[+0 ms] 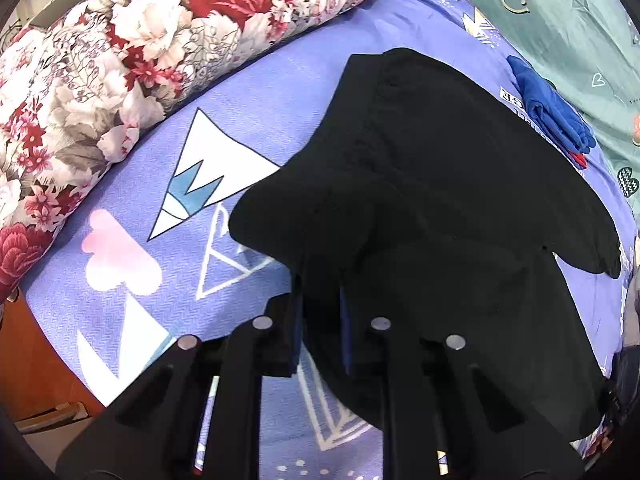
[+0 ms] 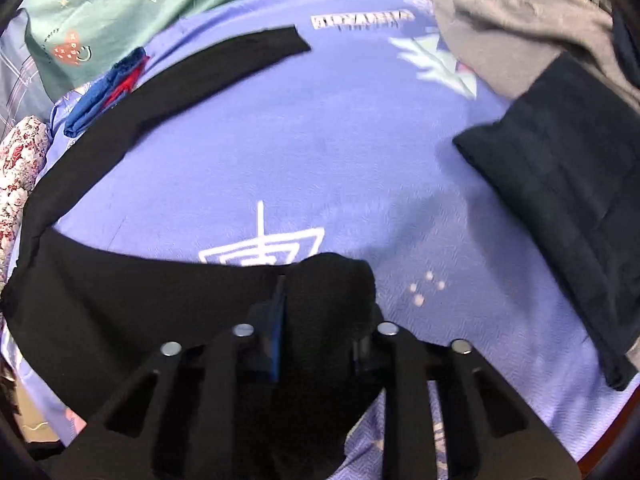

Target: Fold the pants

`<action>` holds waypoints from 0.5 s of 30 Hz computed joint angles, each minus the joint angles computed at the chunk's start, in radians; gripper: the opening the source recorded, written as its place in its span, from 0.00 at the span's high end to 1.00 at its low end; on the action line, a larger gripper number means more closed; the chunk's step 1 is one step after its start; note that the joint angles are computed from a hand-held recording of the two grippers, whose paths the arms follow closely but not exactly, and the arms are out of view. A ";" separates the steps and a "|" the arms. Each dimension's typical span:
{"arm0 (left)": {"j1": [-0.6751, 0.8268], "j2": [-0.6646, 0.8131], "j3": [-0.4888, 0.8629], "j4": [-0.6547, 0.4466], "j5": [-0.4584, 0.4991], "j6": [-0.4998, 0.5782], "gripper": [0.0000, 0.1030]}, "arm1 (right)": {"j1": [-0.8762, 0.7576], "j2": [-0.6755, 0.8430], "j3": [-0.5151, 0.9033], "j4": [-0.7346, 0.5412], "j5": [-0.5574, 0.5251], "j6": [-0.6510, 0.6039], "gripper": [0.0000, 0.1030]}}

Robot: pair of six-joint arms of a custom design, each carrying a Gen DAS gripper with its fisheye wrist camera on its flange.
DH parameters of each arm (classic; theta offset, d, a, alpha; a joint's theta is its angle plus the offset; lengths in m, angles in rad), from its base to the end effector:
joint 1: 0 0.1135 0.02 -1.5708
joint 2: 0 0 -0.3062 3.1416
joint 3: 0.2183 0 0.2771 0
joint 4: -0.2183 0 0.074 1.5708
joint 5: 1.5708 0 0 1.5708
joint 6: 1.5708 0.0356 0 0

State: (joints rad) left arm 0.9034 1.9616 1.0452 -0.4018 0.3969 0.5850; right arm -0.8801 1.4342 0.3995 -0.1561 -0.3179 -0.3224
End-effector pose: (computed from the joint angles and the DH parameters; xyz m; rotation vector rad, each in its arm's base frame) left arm 0.2433 0.2865 0.1151 -0.3580 2.6620 -0.1663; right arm 0.1411 -0.1533 0.1148 0.6512 2.5715 0.0620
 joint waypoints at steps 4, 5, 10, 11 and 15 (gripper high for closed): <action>0.000 0.010 0.011 -0.012 -0.002 -0.011 0.87 | 0.006 -0.119 -0.024 0.064 0.015 0.092 0.82; 0.002 0.009 0.009 -0.010 -0.003 -0.009 0.87 | 0.013 -0.125 -0.016 0.064 0.021 0.099 0.82; 0.010 0.026 0.010 -0.005 -0.005 -0.009 0.87 | 0.115 0.084 0.019 0.153 0.173 0.147 0.69; 0.012 0.030 0.014 -0.010 -0.004 -0.009 0.86 | 0.125 0.112 0.028 0.154 0.208 0.167 0.56; 0.023 0.041 0.037 -0.043 0.013 0.002 0.86 | 0.094 -0.038 -0.024 0.167 0.248 0.174 0.40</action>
State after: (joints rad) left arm 0.9264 2.0022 1.0823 -0.4452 0.4098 0.5871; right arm -0.7860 1.3962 0.3755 0.0111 -0.0695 -0.1480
